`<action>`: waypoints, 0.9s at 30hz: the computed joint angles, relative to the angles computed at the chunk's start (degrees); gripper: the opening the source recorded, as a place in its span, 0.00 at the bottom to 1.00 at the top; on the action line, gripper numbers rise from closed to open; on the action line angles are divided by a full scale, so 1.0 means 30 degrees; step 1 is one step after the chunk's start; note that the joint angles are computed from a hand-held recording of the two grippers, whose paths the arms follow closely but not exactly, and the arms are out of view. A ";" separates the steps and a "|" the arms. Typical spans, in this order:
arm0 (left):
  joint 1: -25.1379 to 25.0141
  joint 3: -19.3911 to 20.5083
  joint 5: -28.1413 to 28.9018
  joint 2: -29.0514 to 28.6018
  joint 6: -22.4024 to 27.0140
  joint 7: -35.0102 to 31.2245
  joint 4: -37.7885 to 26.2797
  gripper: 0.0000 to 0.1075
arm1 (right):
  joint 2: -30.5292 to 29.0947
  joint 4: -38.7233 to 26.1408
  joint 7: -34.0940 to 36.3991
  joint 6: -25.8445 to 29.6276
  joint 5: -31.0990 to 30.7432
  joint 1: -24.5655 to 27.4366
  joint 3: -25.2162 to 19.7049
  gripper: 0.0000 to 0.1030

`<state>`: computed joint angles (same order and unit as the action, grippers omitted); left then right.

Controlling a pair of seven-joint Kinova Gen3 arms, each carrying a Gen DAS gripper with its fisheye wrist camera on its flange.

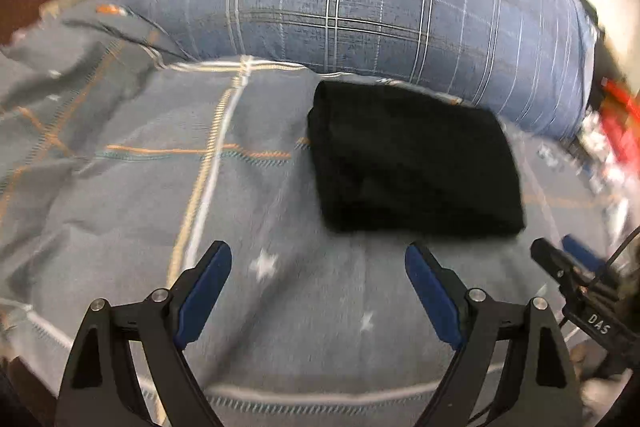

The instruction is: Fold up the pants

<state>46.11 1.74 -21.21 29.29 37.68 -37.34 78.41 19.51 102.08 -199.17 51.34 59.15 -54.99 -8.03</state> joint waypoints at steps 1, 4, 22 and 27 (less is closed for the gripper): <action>-0.0885 0.0674 0.0777 0.0149 -0.0069 -0.0777 -0.0299 0.82 | -0.0290 0.0292 -0.0425 -0.0777 0.0307 0.0702 -0.0145 0.87; -0.3539 0.2857 0.3063 0.1072 -0.0268 -0.3107 -0.1624 0.82 | -0.0744 0.0779 -0.0903 -0.3107 0.1223 0.3356 -0.1232 0.87; -0.6480 0.4100 1.1380 0.5492 0.2455 -1.1843 -0.7943 0.47 | 0.3002 -0.1619 1.0293 -1.4530 -0.7445 1.4811 -0.6352 0.44; -0.6946 0.4245 1.2711 0.5429 0.2406 -1.2426 -0.8338 0.43 | 0.1937 -0.0862 1.2349 -1.6350 -1.0282 1.4426 -0.5348 0.35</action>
<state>25.27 14.48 16.93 45.57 44.90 -74.62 53.39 25.32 99.50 -162.13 2.29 28.30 -11.71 -24.07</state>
